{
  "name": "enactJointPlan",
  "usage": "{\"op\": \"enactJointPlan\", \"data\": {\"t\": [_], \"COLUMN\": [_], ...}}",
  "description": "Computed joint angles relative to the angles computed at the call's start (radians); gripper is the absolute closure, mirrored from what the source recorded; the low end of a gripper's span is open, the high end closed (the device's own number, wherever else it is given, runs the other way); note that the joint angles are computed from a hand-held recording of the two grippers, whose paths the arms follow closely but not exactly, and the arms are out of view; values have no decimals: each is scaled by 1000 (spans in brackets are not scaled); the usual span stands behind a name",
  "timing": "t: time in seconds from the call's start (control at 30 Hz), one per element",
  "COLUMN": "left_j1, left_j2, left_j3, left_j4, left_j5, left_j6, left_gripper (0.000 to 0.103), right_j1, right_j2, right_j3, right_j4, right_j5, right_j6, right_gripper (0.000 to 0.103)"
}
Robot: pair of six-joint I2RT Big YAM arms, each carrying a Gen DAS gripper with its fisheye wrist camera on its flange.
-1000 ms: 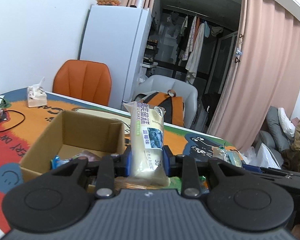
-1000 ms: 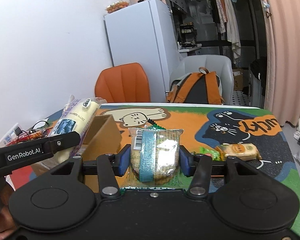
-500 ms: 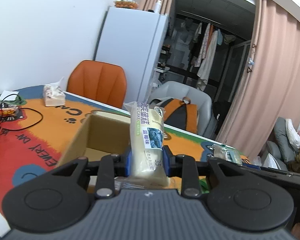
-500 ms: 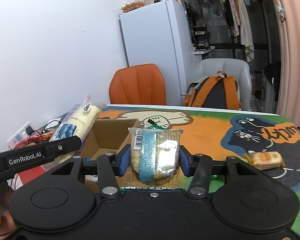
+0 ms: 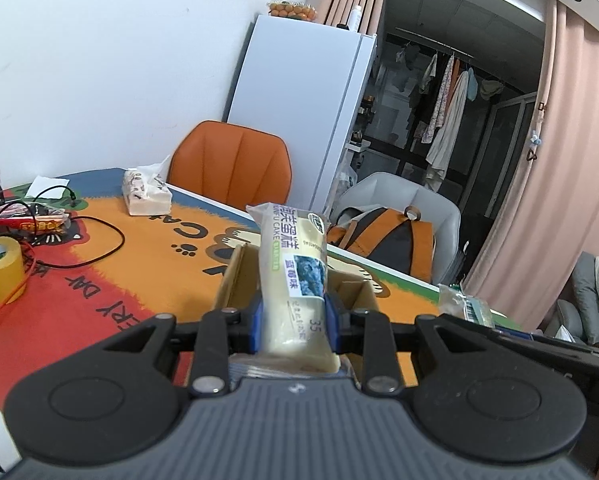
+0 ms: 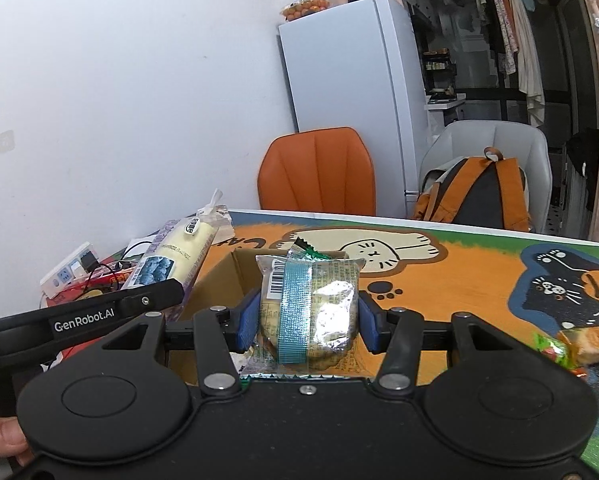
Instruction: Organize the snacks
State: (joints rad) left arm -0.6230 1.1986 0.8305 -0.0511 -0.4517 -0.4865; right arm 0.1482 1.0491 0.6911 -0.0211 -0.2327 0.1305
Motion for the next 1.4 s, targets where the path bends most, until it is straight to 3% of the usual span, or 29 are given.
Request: {"op": "enactJointPlan", "data": {"t": [0.67,1.2,1.23,1.27,1.3,1.33,1.4], "left_j1": [75,124,126,126,125,124,118], "left_j2": [123,72,69,67,64,62,59], "left_j3": [92,71,69,67,65,63,59], "left_j4": [-53,-72,-74,-76,-78,-79,-80], "left_j5": [96,98,99,98,96,94,88], "left_j6": [-26,-64,-66,-69,-71,-73,-76], "left_gripper": [73,69,69,68,68,67,62], "right_j1": [35,64,66,68,72,74,69], "right_j2": [176,248,253,258,261,259,243], "right_j3": [122,194,200,206,211,209,190], "right_j4": [-11,-27,-32,-38,-46,-43,-19], "right_j5": [9,27,22,24,34,44,45], "right_j6": [13,30,28,25,22,22,26], "right_gripper": [53,53,52,45,30,25,21]}}
